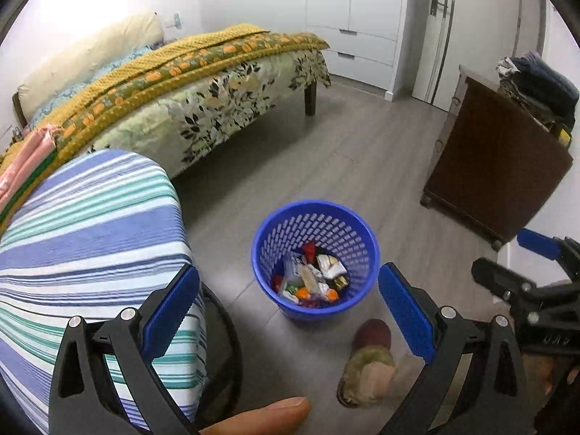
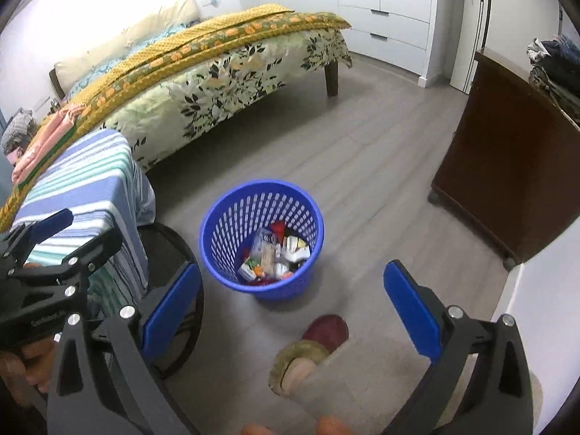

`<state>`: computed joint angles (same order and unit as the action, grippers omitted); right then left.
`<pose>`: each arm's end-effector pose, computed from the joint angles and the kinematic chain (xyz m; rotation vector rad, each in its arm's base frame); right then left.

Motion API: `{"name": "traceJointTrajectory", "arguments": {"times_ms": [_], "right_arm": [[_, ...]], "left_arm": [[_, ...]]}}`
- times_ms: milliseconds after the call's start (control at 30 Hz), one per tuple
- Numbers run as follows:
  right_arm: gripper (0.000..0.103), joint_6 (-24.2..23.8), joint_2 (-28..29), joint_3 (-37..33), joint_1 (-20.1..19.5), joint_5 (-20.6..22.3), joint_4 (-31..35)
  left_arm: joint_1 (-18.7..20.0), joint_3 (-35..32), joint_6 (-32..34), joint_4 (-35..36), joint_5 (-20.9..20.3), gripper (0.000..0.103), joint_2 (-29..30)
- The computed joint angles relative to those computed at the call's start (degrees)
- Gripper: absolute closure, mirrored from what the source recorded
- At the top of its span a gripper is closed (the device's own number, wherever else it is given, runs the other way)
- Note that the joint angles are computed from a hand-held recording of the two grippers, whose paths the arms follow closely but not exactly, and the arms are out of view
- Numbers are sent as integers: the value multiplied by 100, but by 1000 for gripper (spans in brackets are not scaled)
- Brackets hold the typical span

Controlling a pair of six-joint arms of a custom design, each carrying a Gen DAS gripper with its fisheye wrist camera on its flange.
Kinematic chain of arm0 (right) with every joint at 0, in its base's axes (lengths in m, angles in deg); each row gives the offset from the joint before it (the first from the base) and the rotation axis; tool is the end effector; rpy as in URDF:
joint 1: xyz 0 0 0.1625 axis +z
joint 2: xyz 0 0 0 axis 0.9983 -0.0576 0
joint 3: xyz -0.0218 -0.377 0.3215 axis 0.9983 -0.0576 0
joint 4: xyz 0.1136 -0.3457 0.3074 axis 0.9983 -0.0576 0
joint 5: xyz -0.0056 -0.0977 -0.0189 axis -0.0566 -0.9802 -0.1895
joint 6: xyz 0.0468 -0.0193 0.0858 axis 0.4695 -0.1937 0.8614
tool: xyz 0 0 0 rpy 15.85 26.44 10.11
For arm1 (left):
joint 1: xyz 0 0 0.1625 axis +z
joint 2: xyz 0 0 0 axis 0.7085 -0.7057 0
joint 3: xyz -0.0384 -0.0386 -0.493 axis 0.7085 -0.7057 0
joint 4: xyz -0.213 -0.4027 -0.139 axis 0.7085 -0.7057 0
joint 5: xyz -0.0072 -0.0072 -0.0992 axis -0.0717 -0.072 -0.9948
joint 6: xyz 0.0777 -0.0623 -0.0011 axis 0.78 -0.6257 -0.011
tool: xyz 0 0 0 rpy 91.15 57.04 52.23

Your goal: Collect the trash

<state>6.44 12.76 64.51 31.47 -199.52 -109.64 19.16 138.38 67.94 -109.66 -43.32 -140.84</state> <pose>0.4914 -0.7927 0.1048 0.1070 -2.3690 0.7928 -0.1836 -0.8371 0.4388 0.6618 2.3137 -0.6642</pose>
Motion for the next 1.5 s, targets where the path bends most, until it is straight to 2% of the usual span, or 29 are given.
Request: {"name": "traceJointTrajectory", "arguments": {"times_ms": [633,1500], "right_arm": [[5,180,10,9,62,-8,456],[5,137,69,-76,71,62,594]], "left_arm": [[39,-24,-201,263,191,5,61],[85,-68,-181,281,214,5,65]]}}
